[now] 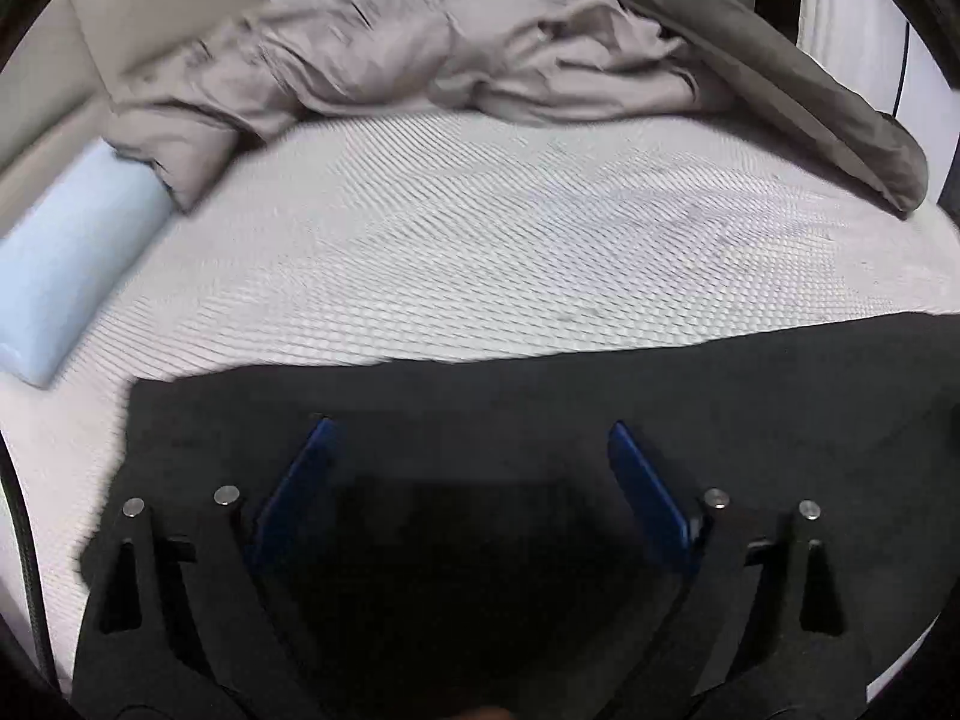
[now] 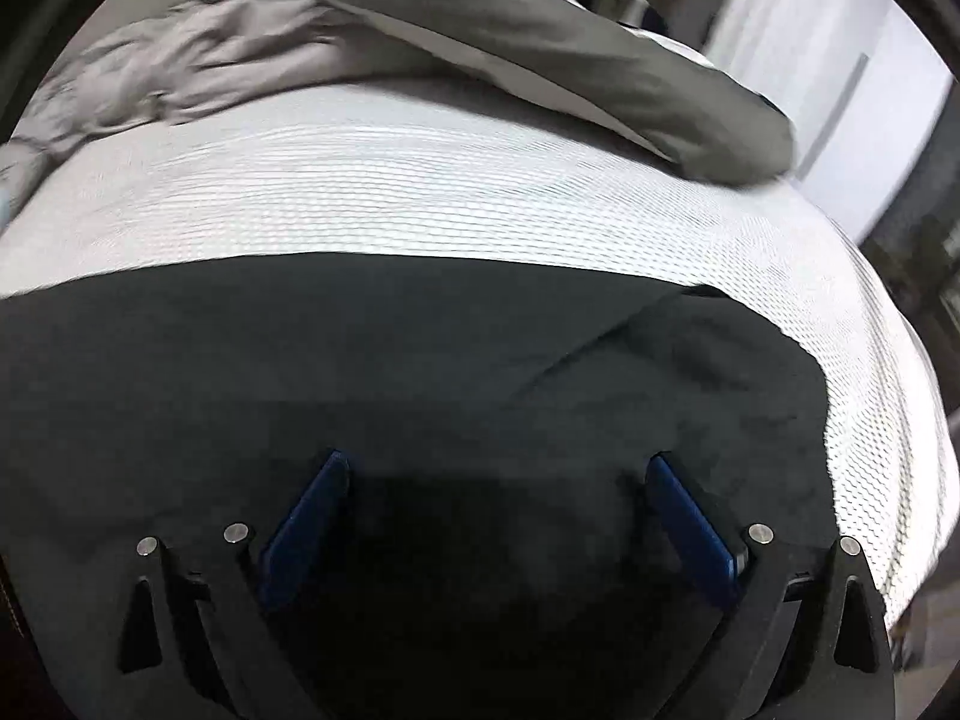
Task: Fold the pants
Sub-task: 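Close the left gripper on the edge of the black pants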
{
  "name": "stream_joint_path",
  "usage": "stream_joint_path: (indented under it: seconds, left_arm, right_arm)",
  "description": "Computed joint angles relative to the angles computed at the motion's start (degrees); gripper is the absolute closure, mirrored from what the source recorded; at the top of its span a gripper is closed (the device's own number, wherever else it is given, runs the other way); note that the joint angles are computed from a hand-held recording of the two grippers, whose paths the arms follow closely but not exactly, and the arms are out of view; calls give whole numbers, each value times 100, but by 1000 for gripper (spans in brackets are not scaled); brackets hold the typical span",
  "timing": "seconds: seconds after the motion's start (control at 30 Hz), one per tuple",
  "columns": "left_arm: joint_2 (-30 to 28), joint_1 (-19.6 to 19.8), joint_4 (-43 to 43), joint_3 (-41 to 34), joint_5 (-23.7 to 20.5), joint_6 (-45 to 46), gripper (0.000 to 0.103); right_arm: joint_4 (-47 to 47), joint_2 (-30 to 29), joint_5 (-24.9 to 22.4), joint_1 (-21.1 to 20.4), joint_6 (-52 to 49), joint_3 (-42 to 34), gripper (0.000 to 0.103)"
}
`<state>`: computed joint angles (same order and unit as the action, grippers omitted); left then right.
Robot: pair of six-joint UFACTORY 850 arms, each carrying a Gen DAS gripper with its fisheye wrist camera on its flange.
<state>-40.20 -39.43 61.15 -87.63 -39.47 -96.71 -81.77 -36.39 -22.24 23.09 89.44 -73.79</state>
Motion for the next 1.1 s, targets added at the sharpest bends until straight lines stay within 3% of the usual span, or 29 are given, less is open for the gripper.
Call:
stream_joint_path:
  seconds: [0.1,0.13,0.2,0.3,0.33,0.37,0.5,0.57,0.67,0.77,0.87,0.93,1.0,1.07,1.1]
  left_arm:
    - [179,229,-239,422,-2,151,36]
    - [227,410,-418,585,154,274,50]
    - [450,647,-346,1056,620,-57,59]
    - [751,759,-20,1526,134,-889,68]
    - [856,781,88,1671,103,-1163,85]
    - [1047,802,231,1929,312,-1514,87]
    - [1522,565,826,2504,589,-2061,86]
    - [1624,399,1223,2671,958,-2072,82]
    - [1376,295,709,2450,608,-1348,81]
    - [1536,373,676,2667,419,-1637,82]
    - [1939,391,1125,3152,720,-2435,83]
    - [2058,282,1311,3286,698,-2546,82]
    - [2143,146,1593,3361,1057,-2581,82]
    - [2038,80,1516,3250,1340,-2248,79]
    - [1918,37,1117,3125,1228,-1726,78]
  right_arm:
    - [-412,246,48,180,346,412,2]
    - [-471,270,0,200,321,483,2]
    - [-595,281,-75,231,330,546,2]
    - [-813,236,-14,81,373,507,2]
    - [-810,225,6,55,399,514,2]
    - [-818,231,13,36,407,517,2]
    - [-966,242,-18,41,535,513,2]
    - [-1150,314,9,71,669,603,2]
    - [-1393,384,32,153,790,726,2]
    - [-1317,320,19,163,637,681,2]
    - [-1319,364,27,197,717,745,2]
    - [-1473,431,33,211,885,834,2]
    - [-1785,517,101,232,1190,947,2]
    - [-2187,594,243,250,1559,1050,2]
    - [-2352,621,326,259,1713,1081,2]
